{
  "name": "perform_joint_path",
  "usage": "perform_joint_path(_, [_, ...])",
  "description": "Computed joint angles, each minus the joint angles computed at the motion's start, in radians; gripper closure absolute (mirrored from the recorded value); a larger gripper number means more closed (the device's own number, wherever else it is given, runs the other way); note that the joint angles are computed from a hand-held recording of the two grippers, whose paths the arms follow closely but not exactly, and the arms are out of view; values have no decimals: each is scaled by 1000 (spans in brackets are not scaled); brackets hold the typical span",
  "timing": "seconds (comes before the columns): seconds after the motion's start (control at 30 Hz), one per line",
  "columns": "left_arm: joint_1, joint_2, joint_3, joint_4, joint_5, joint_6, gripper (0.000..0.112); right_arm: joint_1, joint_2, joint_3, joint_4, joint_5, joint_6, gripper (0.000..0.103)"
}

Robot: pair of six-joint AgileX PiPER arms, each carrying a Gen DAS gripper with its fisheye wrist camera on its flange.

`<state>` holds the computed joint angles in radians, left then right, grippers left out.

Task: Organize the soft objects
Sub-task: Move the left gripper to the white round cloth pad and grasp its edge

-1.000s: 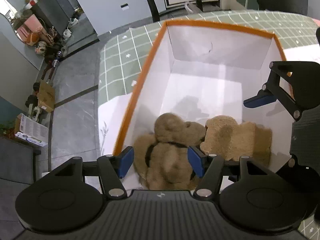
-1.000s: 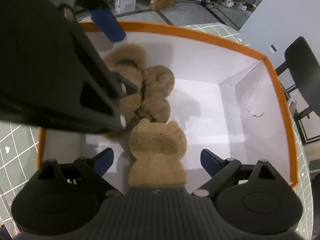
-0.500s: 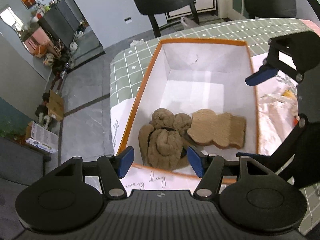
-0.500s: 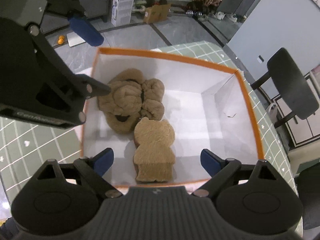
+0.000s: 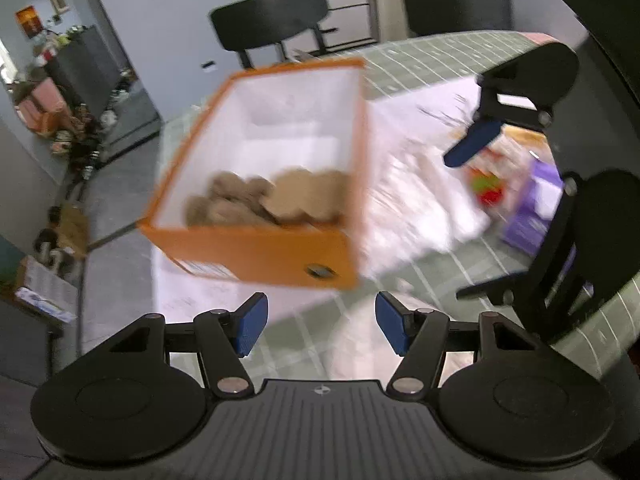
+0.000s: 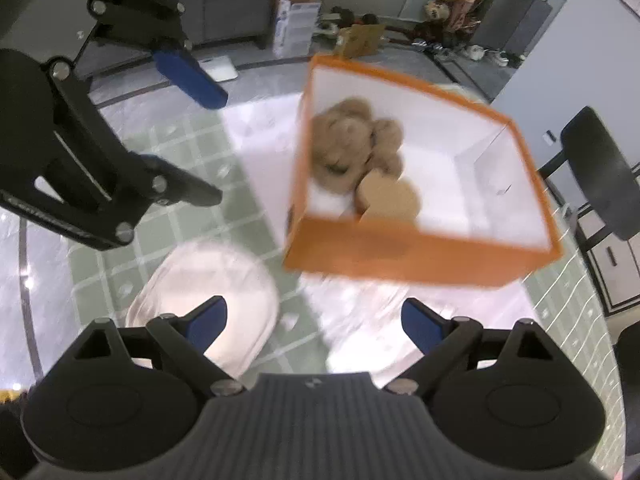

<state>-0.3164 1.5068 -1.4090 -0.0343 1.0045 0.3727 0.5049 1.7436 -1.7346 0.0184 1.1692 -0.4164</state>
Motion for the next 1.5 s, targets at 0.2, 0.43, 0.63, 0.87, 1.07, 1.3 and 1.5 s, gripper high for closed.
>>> perform_joint_path(0.2, [-115, -116, 276, 23, -136, -54, 39, -1, -166, 326, 44, -118, -29, 11])
perform_joint_path(0.43, [-250, -259, 558, 65, -300, -178, 38, 7, -328, 633, 83, -235, -54, 11])
perform_joint_path(0.63, [-266, -330, 712, 74, -475, -338, 33, -54, -470, 849, 170, -296, -126, 11])
perform_joint_path(0.87, [-337, -279, 770, 251, -605, -616, 32, -243, -650, 1027, 269, -267, -266, 11])
perform_joint_path(1.07, [-441, -184, 766, 598, -655, -1010, 32, -464, -760, 1092, 314, -173, -402, 11])
perform_joint_path(1.3, [-542, -98, 762, 946, -593, -1398, 32, -782, -806, 1097, 338, -29, -641, 11])
perform_joint_path(1.5, [-512, -104, 790, 1016, -607, -1525, 63, -1030, -753, 1073, 322, -40, -817, 11])
